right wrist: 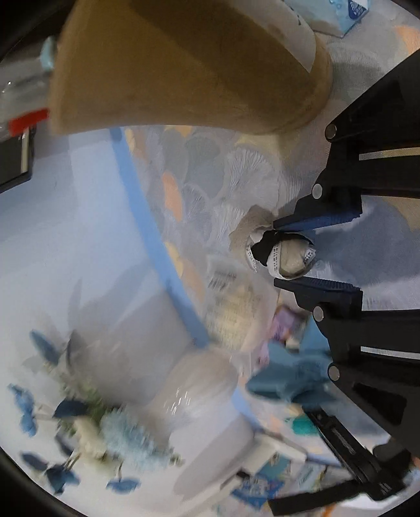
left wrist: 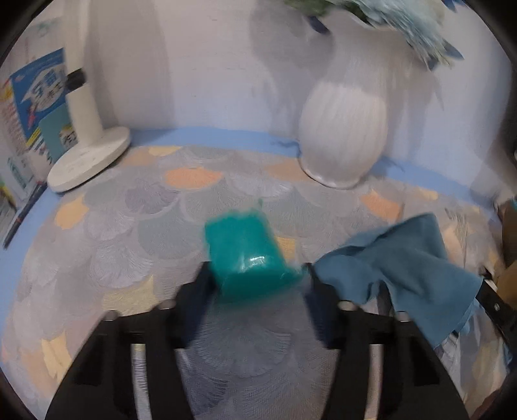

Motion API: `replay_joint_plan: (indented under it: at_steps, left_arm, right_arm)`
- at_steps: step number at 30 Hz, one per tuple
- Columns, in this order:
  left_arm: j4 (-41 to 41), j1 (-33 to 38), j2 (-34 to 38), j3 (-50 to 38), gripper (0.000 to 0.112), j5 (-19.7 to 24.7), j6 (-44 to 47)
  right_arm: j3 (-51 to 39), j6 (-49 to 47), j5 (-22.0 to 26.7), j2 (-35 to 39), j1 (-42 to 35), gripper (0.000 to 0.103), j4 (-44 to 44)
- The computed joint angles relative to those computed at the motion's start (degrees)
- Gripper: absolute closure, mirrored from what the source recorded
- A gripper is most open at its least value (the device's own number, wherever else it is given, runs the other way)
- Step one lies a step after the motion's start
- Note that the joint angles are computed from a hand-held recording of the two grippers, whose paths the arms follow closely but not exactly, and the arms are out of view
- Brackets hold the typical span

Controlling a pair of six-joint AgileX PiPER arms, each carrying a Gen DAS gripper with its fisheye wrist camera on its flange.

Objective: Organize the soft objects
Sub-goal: 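Grasp the white-black sock with the right tool while the left tool grasps the teal bag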

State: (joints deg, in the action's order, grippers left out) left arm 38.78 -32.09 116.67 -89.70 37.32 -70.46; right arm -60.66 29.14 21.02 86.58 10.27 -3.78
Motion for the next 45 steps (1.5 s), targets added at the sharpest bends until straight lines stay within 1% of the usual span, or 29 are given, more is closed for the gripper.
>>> replay_joint_plan:
  at_steps: [1, 3, 6, 11, 13, 15, 17, 18, 21, 22, 23, 24, 25, 26, 27, 28, 29, 30, 31, 32, 33, 34, 35, 36, 39, 41, 43, 44, 45]
  left_arm:
    - [0.53, 0.35, -0.62, 1.13, 0.078, -0.91, -1.44]
    - [1.64, 1.71, -2.73, 5.1, 0.091, -4.97, -5.59]
    - [2.95, 2.75, -4.25, 8.15, 0.099, -8.16, -9.55]
    - [7.4, 3.24, -6.02, 11.59, 0.102, -11.58, -16.26]
    - [14.68, 3.04, -7.63, 14.55, 0.102, -14.14, -23.85]
    - [24.29, 1.94, -9.23, 17.15, 0.102, -14.43, -33.41]
    - [29.27, 1.34, -10.08, 18.56, 0.102, -14.25, -38.27]
    - [29.41, 1.36, -10.22, 18.79, 0.102, -14.28, -38.56]
    - [26.49, 2.54, -10.64, 19.64, 0.1, -16.48, -36.79]
    - [26.57, 2.66, -10.9, 19.96, 0.097, -16.49, -37.37]
    - [27.25, 2.63, -11.21, 20.25, 0.077, -16.56, -38.01]
    - [28.13, 2.4, -11.24, 20.14, 0.049, -16.02, -38.61]
    - [28.58, 1.8, -10.95, 19.26, 0.032, -14.09, -38.51]
    - [30.45, 1.01, -10.52, 18.33, 0.01, -11.45, -39.69]
    - [30.27, 0.43, -10.13, 16.89, 0.01, -8.73, -38.58]
    - [28.29, 0.23, -9.02, 14.07, 0.01, -5.76, -35.17]
    - [24.01, 0.64, -7.46, 10.87, 0.01, -3.8, -29.47]
    - [19.01, 1.42, -4.66, 6.53, 0.01, -1.43, -23.74]
    - [14.17, 2.48, -3.04, 3.5, 0.011, -0.27, -18.02]
    - [10.54, 3.67, -1.34, 1.2, 0.022, -0.17, -14.47]
    - [5.09, 5.27, -0.19, -0.42, 0.064, -1.34, -10.0]
    - [0.54, 6.76, 0.76, -0.95, 0.079, -3.19, -6.88]
    - [-1.71, 7.57, 0.7, -0.77, 0.076, -4.54, -5.39]
    - [-1.68, 7.69, 0.16, -0.14, 0.076, -5.32, -5.58]
    - [3.74, 7.37, -1.52, 3.16, 0.077, -8.14, -11.2]
    - [5.88, 7.04, -2.45, 4.77, 0.077, -9.0, -13.74]
    - [5.74, 6.89, -3.17, 5.96, 0.077, -9.76, -13.87]
    - [5.24, 6.79, -3.25, 6.27, 0.077, -10.1, -13.5]
    - [2.77, 6.87, -3.57, 6.96, 0.077, -10.88, -11.38]
  right_arm:
    - [1.11, -1.86, -1.22, -1.04, 0.05, 0.076, 1.42]
    - [1.99, -4.19, -2.18, -1.85, 0.24, 0.076, 3.46]
    - [3.09, -8.0, -4.14, -2.47, -0.1, 0.076, 7.37]
    - [4.31, -17.65, -5.48, -3.07, -1.27, 0.076, 17.37]
    - [4.98, -21.35, -6.26, -3.52, -1.6, 0.076, 21.0]
    - [5.66, -27.31, -6.54, -4.02, -2.33, 0.076, 26.74]
    - [5.83, -29.44, -6.43, -4.22, -2.57, 0.076, 28.88]
    - [5.74, -30.2, -6.31, -4.11, -2.67, 0.076, 29.67]
    - [5.52, -33.06, -5.83, -3.86, -3.15, 0.076, 32.63]
    - [5.51, -34.46, -5.65, -3.79, -3.37, 0.076, 34.11]
    - [5.38, -34.43, -5.45, -3.68, -3.41, 0.076, 34.18]
    - [5.18, -34.4, -5.16, -3.48, -3.44, 0.076, 34.19]
    - [4.77, -34.42, -4.61, -3.13, -3.5, 0.076, 34.18]
    - [4.6, -34.49, -4.35, -2.94, -3.52, 0.076, 34.19]
    - [4.32, -34.13, -3.96, -2.74, -3.49, 0.076, 33.78]
    - [4.07, -34.44, -3.63, -2.55, -3.46, 0.076, 33.96]
    - [3.95, -34.62, -3.46, -2.44, -3.43, 0.076, 34.07]
    - [3.68, -34.84, -3.18, -2.22, -3.48, 0.076, 34.19]
    - [3.45, -34.89, -2.91, -2.01, -3.48, 0.076, 34.19]
    - [3.13, -35.41, -2.5, -1.73, -3.59, 0.076, 34.66]
    - [2.99, -35.63, -2.27, -1.58, -3.67, 0.076, 34.84]
    - [2.91, -35.13, -2.18, -1.49, -3.58, 0.076, 34.41]
    - [2.86, -34.95, -2.15, -1.42, -3.52, 0.076, 34.28]
    - [2.73, -34.66, -2.0, -1.3, -3.47, 0.076, 34.02]
    - [2.31, -33.5, -1.6, -0.88, -3.37, 0.076, 32.91]
    - [2.53, -36.21, -1.73, -1.06, -3.41, 0.076, 35.11]
    - [2.88, -40.36, -2.15, -1.45, -3.31, 0.076, 38.42]
    - [2.97, -41.53, -2.24, -1.57, -3.25, 0.076, 39.38]
    - [3.11, -42.83, -2.31, -1.71, -3.25, 0.076, 40.59]
